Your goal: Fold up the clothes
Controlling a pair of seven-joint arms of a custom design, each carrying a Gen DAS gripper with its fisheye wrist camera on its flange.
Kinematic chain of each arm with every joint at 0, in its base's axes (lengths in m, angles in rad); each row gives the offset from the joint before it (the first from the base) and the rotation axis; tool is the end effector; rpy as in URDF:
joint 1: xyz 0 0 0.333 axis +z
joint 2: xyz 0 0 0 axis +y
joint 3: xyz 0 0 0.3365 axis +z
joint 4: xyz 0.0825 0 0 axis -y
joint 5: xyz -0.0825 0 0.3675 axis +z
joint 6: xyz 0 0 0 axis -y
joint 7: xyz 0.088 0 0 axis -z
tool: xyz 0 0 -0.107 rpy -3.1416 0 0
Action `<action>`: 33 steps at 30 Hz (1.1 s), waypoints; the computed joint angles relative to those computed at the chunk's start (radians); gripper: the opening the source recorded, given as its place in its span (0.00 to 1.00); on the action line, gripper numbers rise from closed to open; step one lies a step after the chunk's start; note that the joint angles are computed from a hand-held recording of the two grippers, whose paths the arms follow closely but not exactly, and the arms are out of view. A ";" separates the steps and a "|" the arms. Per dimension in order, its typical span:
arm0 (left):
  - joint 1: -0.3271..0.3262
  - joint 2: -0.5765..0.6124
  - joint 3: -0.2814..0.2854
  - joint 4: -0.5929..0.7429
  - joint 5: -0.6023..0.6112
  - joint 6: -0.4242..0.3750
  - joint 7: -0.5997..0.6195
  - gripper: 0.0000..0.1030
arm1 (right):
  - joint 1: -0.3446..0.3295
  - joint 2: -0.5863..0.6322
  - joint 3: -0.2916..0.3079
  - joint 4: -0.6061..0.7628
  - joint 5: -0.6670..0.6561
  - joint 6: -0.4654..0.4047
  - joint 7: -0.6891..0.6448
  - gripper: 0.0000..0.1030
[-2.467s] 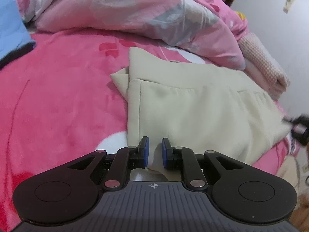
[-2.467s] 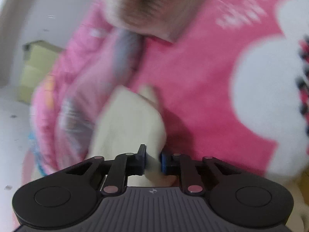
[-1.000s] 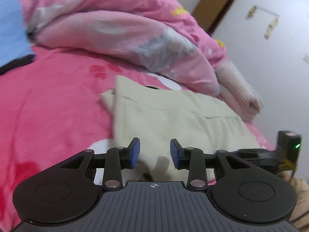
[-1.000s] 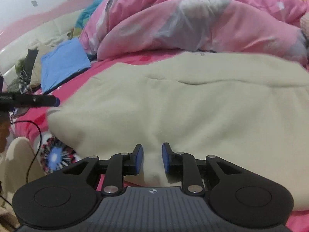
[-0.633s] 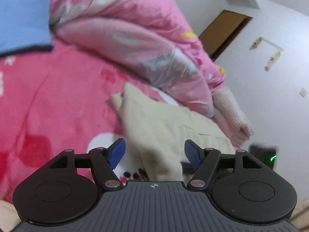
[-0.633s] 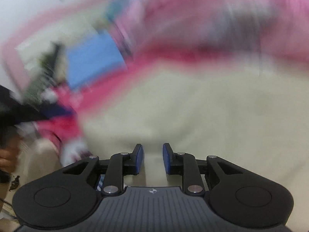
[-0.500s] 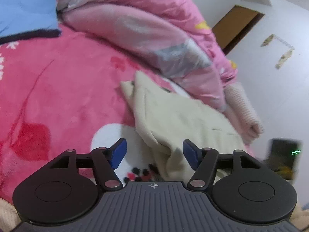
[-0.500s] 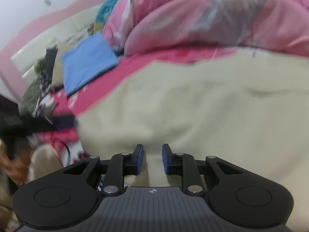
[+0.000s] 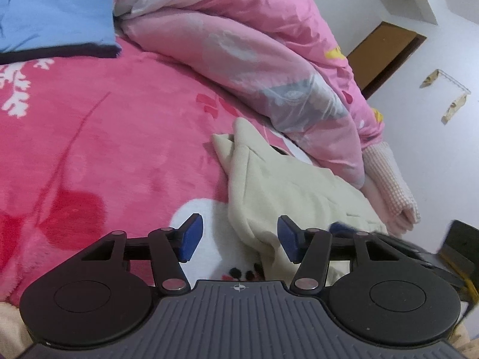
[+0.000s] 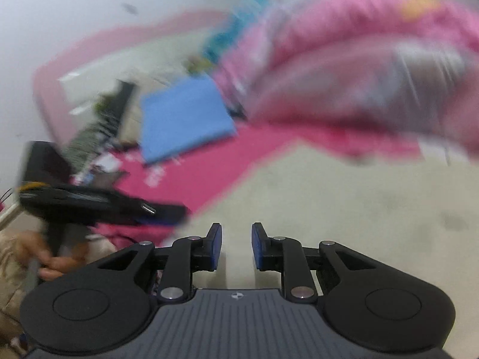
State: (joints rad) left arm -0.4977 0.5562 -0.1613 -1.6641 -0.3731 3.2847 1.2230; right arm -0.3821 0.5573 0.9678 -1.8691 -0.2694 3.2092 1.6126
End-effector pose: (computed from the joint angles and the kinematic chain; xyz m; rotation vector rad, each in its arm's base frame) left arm 0.6085 -0.3907 0.4388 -2.0149 1.7114 -1.5407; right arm 0.6063 0.2878 0.4797 -1.7895 1.0680 -0.2864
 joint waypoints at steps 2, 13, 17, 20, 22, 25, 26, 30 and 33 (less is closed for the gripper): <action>-0.024 -0.010 0.032 -0.013 -0.013 0.005 -0.012 0.53 | 0.026 0.031 -0.015 0.015 -0.028 -0.033 -0.028 0.22; -0.330 -0.061 0.406 -0.074 -0.041 -0.001 -0.119 0.60 | -0.017 0.146 0.061 -0.012 -0.052 0.029 -0.133 0.20; -0.421 -0.049 0.515 -0.045 -0.019 -0.029 -0.156 0.65 | -0.010 0.180 0.040 -0.005 -0.121 0.049 -0.059 0.18; -0.452 -0.037 0.553 -0.007 0.037 -0.035 -0.169 0.69 | -0.079 0.143 0.080 -0.060 -0.129 0.118 0.001 0.20; -0.410 -0.025 0.496 0.040 0.086 -0.037 -0.136 0.70 | -0.113 0.065 0.055 -0.139 -0.115 0.249 0.073 0.20; -0.289 0.011 0.324 0.142 0.165 -0.071 -0.014 0.70 | -0.044 -0.144 -0.125 -0.277 0.068 0.409 0.154 0.21; -0.275 0.031 0.309 0.186 0.239 -0.113 -0.026 0.70 | -0.006 -0.192 -0.184 -0.312 0.128 0.441 0.153 0.21; -0.324 0.153 0.361 0.368 0.361 -0.309 0.034 0.70 | 0.150 -0.247 -0.352 -0.370 0.248 0.421 0.070 0.20; -0.361 0.184 0.434 0.357 0.430 -0.360 -0.078 0.77 | 0.348 -0.261 -0.525 -0.378 0.384 0.379 -0.064 0.19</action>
